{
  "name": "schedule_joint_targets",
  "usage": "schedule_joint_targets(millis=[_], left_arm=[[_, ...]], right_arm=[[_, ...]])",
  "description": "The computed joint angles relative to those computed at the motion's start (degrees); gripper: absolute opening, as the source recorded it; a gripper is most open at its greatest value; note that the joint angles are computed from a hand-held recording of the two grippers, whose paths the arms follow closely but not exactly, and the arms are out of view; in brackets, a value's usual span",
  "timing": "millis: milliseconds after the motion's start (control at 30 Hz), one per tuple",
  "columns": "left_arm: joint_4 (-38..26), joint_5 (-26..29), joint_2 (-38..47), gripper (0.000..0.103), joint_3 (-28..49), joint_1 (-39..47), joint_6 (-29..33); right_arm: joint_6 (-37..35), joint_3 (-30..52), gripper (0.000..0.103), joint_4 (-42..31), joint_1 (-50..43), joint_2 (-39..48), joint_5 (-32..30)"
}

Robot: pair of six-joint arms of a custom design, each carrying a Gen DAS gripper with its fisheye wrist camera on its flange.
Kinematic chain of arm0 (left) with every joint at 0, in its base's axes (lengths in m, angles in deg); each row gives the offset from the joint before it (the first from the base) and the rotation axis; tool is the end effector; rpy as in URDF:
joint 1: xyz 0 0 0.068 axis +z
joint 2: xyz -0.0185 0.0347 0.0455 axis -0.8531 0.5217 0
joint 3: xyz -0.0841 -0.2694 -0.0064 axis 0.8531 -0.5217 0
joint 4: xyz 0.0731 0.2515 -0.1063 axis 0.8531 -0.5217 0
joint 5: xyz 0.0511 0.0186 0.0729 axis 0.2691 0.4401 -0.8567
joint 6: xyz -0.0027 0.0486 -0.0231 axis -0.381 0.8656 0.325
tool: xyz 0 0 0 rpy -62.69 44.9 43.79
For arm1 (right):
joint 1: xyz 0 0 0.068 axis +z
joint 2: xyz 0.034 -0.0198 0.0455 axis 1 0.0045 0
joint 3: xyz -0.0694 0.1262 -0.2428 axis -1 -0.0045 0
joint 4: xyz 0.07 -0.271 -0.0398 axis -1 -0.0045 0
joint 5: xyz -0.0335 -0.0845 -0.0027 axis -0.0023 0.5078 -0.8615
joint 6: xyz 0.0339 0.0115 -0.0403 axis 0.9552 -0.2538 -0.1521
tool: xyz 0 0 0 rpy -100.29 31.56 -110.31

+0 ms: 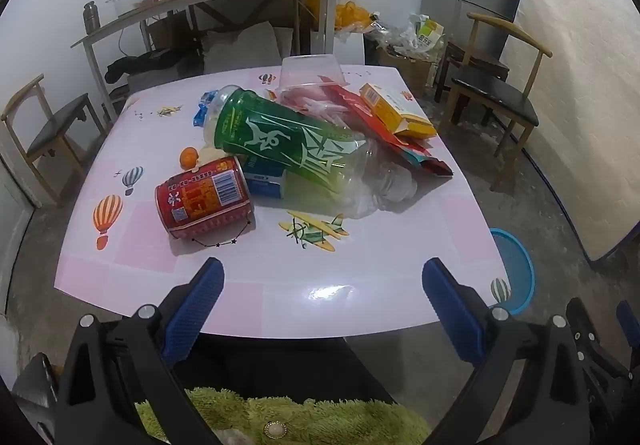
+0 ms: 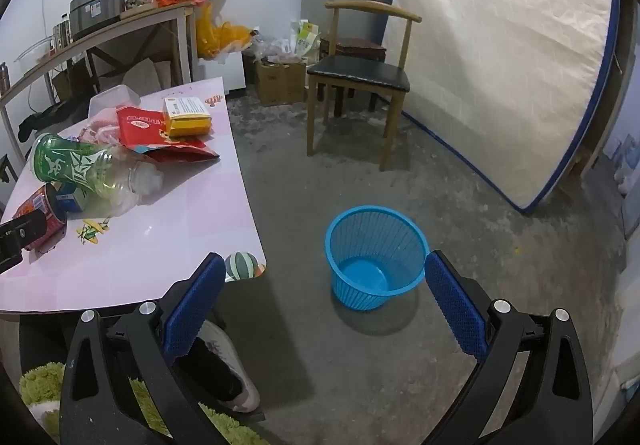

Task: Collect trash

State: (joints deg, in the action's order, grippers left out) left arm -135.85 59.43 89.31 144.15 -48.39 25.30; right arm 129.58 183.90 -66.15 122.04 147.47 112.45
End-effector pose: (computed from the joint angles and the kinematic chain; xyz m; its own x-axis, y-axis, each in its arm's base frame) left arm 0.3090 0.0501 0.4489 -0.7571 0.0153 -0.6531 0.0330 0.9993 -0.0148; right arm 0.2559 0.1347 0.4274 -0.6383 0.2064 -0.7416 0.3884 0.9181 -0.0788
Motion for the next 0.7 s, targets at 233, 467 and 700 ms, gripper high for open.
schedule_joint_targets(millis=[233, 467, 700], left_arm=[[-0.59, 1.12, 0.47, 0.097, 1.06, 0.73, 0.35], [-0.32, 0.88, 0.20, 0.097, 0.61, 0.37, -0.01], [-0.38, 1.01, 0.52, 0.097, 0.99, 0.50, 0.08]], right_arm=[[-0.13, -0.08, 0.095, 0.10, 0.04, 0.03, -0.31], [-0.22, -0.44, 0.095, 0.39, -0.40, -0.38, -0.42], [-0.18, -0.43, 0.095, 0.45, -0.30, -0.18, -0.24]])
